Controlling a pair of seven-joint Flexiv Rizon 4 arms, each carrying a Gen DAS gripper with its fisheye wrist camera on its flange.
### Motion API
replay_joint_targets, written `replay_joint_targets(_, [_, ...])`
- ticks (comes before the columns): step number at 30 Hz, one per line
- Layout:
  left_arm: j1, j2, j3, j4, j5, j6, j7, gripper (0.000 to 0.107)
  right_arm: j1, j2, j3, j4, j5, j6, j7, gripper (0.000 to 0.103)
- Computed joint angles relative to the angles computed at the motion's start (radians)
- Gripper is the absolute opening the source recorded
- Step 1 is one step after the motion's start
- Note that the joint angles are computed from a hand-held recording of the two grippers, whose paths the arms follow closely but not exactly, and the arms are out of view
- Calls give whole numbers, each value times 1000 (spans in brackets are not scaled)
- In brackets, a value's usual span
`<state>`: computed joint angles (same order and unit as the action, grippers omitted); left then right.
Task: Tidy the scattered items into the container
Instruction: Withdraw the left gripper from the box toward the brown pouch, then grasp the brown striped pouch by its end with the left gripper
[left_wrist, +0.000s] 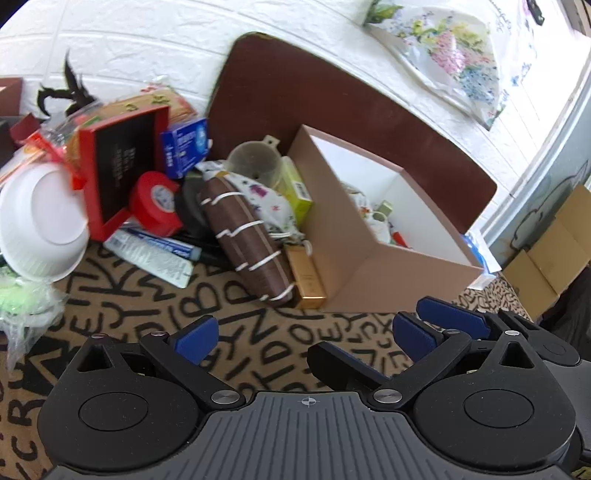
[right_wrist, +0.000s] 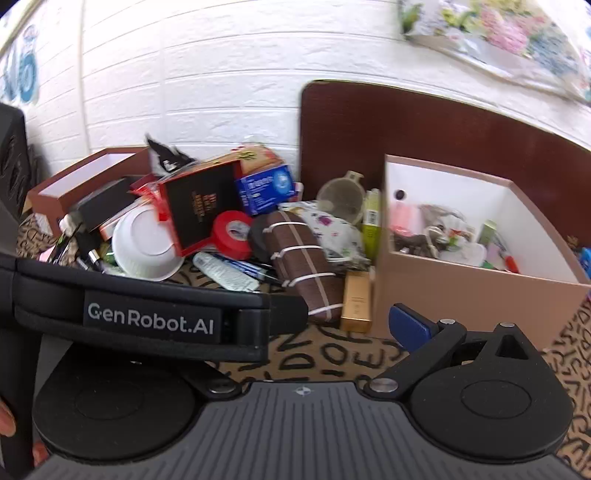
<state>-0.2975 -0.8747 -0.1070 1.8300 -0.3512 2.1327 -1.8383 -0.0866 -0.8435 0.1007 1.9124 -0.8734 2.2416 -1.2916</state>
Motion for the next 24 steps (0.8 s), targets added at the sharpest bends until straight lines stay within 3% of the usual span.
replay_joint_targets(9, [142, -71, -76, -32, 127, 35, -65, 103, 83, -123, -38, -98, 84, 118, -110, 100])
replay_joint_targets(18, [219, -140, -114, -178, 222, -83, -34, 93, 89, -206, -22, -238, 24, -33, -27, 85])
replay_joint_targets(24, [275, -200, -175, -273, 236, -151, -14, 86, 126, -252, -24, -318, 82, -93, -57, 79])
